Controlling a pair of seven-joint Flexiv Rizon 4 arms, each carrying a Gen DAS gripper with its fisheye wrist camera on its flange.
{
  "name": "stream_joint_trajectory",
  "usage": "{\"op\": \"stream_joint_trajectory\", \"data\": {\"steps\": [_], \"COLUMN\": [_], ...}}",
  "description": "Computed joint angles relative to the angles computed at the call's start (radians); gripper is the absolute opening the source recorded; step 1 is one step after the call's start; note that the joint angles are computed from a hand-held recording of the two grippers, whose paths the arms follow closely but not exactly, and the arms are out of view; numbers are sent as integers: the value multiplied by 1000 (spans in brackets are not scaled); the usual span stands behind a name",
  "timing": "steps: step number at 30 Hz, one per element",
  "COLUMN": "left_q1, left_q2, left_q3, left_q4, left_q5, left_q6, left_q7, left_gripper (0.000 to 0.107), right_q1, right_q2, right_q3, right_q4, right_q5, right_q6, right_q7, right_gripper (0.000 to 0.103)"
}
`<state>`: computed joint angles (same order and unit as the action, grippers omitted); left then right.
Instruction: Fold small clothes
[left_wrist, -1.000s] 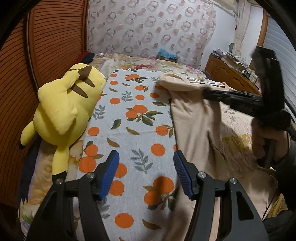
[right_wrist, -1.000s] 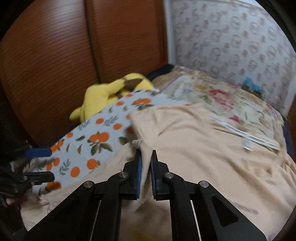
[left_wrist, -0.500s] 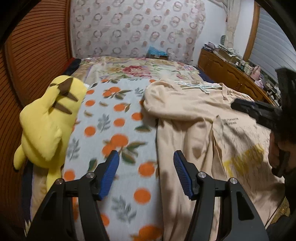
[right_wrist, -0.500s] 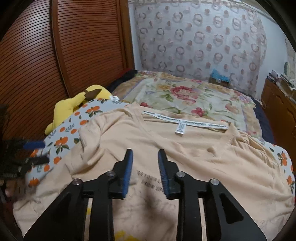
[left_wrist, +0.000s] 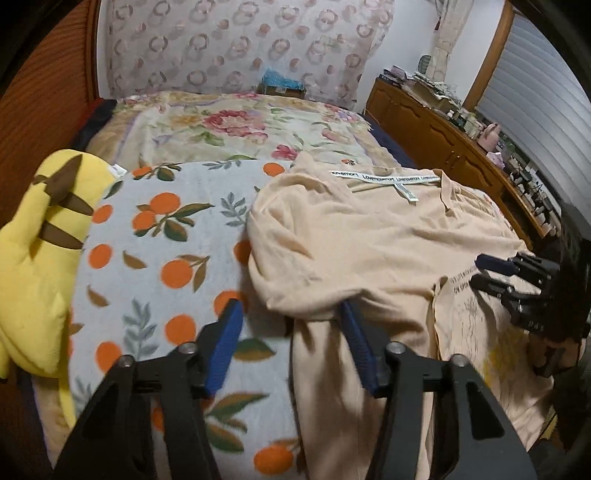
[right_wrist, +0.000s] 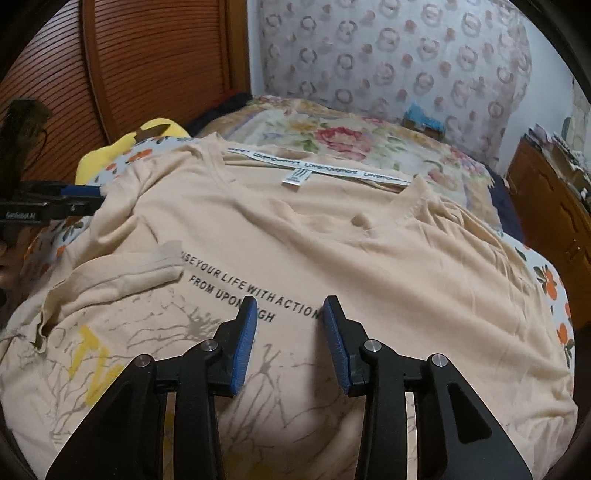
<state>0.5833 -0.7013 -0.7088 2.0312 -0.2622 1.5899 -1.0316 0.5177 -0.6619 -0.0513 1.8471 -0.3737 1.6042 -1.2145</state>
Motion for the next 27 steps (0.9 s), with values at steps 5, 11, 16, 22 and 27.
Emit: {"op": "stream_joint_trajectory", "data": {"steps": [5, 11, 16, 22, 27], "left_q1": [10, -7, -117, -167, -151], "left_q2": [-14, 21, 60, 78, 124], "left_q3": [-17, 18, 189, 267, 256], "left_q4": [-28, -39, -84, -91, -18], "left_q5": [-10, 17, 57, 53, 66], "left_q6": [-33, 85, 107, 80, 102], "left_q7": [35, -6, -56, -64, -70], "left_gripper": [4, 1, 2, 27, 46], "right_q1": [-5, -17, -21, -20, -23], "right_q2": [-6, -4, -4, -4, -4], "right_q3": [4, 14, 17, 16, 18], "right_q4": [1, -2, -3, -3, -3], "right_q5": [9, 14, 16, 18, 19], "right_q6": [17, 14, 12, 12, 13], "right_q7": [-2, -12, -18, -19, -22], "right_gripper": [39, 39, 39, 40, 40]}}
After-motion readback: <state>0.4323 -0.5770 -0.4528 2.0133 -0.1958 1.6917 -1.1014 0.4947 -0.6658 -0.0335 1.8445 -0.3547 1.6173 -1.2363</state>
